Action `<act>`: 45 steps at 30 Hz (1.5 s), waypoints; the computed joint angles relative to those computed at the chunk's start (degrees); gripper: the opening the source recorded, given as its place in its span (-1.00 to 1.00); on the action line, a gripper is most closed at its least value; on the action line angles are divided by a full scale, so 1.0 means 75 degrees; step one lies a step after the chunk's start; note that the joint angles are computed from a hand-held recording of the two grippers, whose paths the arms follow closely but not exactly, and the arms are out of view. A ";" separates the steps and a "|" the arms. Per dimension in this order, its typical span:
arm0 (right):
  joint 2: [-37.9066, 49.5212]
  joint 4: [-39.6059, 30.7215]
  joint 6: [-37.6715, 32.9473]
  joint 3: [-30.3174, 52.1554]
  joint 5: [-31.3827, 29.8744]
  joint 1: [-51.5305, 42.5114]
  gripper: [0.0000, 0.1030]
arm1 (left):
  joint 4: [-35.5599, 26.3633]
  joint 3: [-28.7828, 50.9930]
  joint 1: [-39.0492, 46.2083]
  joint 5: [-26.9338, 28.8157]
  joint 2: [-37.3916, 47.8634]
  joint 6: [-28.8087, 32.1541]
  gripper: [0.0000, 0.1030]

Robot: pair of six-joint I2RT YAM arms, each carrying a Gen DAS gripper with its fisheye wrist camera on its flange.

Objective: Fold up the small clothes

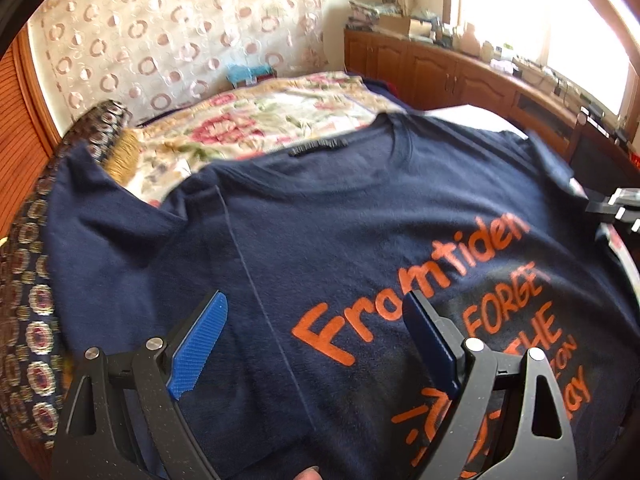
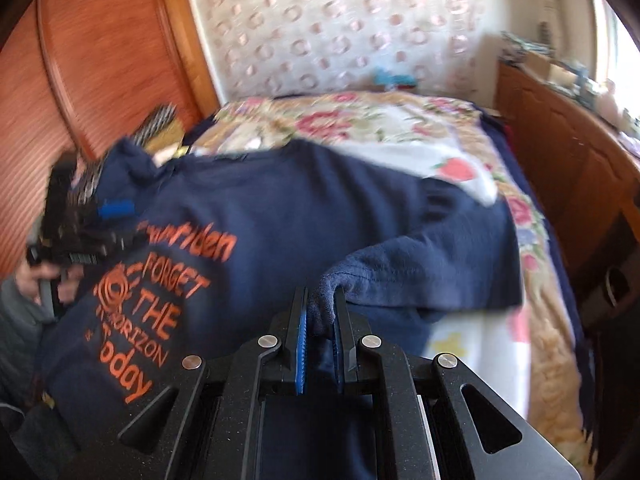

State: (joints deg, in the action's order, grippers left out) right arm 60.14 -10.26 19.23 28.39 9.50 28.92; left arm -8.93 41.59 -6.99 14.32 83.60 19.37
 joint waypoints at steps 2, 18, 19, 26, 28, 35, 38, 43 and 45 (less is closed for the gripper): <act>0.0547 0.0279 -0.0022 0.0069 -0.0096 0.0028 -0.80 | -0.0098 -0.0041 0.0123 0.0205 -0.0243 -0.0038 0.74; -0.0126 -0.0733 0.0103 0.0462 0.0488 -0.0312 -0.23 | -0.0383 -0.0259 0.0155 0.1006 -0.1015 -0.0329 0.74; -0.0253 -0.0776 0.0016 0.0474 0.0541 -0.0456 -0.20 | -0.0393 -0.0274 0.0129 0.0997 -0.1021 -0.0323 0.74; 0.0665 -0.0147 -0.0397 0.0497 0.0163 -0.2104 -0.17 | -0.0434 -0.0362 0.0103 0.0919 -0.1073 -0.0319 0.74; 0.1267 0.0174 -0.0374 0.0564 -0.0056 -0.2486 -0.17 | -0.0433 -0.0384 0.0115 0.0881 -0.1061 -0.0334 0.74; 0.2104 0.0696 -0.0551 0.0952 -0.0824 -0.2513 -0.90 | -0.0439 -0.0483 0.0247 0.0878 -0.1132 -0.0339 0.74; 0.2317 0.0526 -0.0772 0.1495 -0.0663 -0.2034 -0.92 | -0.0502 -0.0476 0.0358 0.0899 -0.1185 -0.0328 0.74; 0.2995 0.0332 -0.1173 0.2826 -0.0662 -0.1286 -0.92 | -0.0575 -0.0557 0.0580 0.0980 -0.1366 -0.0310 0.74; 0.3424 0.0269 -0.1278 0.3483 -0.0748 -0.1039 -0.92 | -0.0591 -0.0599 0.0657 0.1017 -0.1419 -0.0293 0.74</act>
